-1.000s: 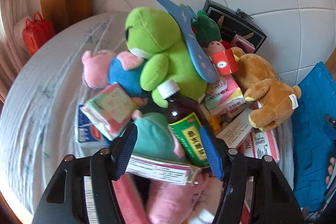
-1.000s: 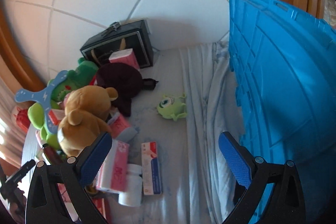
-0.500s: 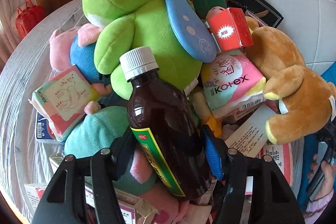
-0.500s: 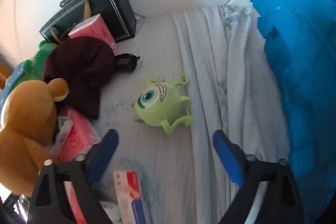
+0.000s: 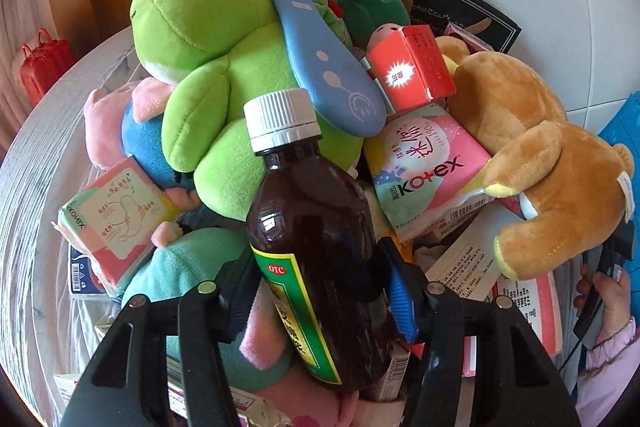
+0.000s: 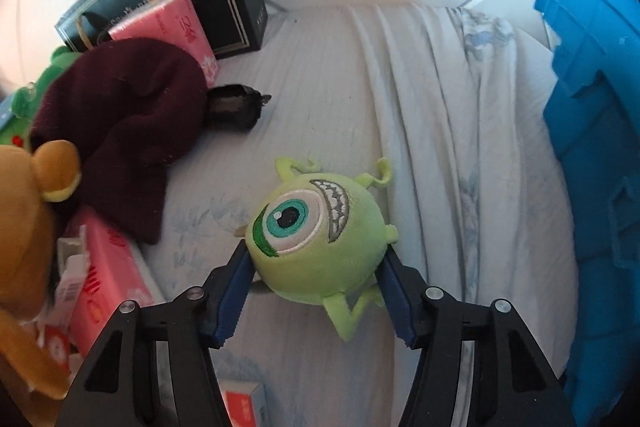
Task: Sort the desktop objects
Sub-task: 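Grasp a brown medicine bottle with the left tool while the right tool grasps a green one-eyed plush, then carry the bottle and green plush over the crate and release them inside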
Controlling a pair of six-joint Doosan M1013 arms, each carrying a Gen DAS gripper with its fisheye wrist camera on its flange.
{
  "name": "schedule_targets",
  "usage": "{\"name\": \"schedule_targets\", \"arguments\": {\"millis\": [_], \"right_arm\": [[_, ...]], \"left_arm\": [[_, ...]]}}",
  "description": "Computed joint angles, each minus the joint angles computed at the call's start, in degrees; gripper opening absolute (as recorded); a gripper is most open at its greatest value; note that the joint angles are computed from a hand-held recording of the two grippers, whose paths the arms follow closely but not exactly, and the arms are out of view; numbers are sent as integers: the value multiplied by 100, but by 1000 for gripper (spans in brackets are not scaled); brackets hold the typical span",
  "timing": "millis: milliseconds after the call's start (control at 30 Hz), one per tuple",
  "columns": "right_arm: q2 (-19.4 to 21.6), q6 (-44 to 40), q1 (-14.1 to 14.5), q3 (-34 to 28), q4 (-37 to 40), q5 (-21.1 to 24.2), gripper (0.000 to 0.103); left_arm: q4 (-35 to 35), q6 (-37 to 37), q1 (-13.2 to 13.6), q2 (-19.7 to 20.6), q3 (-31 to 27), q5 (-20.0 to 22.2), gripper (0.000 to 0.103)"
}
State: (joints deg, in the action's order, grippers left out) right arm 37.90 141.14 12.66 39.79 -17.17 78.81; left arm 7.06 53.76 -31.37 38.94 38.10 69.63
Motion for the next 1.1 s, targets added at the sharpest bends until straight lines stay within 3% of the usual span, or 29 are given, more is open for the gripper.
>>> {"name": "schedule_targets", "arguments": {"millis": [367,667,933,1100], "right_arm": [[-698,386,672,207,-1071,-338,60],[-1055,610,1395,-21,-2528,-148,60],[-1625,1013,1892,353,-3680,130,60],[-2086,988,1947,582,-3947,354,61]], "left_arm": [[927,-264,-214,-866,893,-934,55],[1353,-119,-525,-1419,1222,-1627,55],[1114,553,-913,-1221,528,-1909,55],[852,1101,-1237,-716,-597,-1716,55]]}}
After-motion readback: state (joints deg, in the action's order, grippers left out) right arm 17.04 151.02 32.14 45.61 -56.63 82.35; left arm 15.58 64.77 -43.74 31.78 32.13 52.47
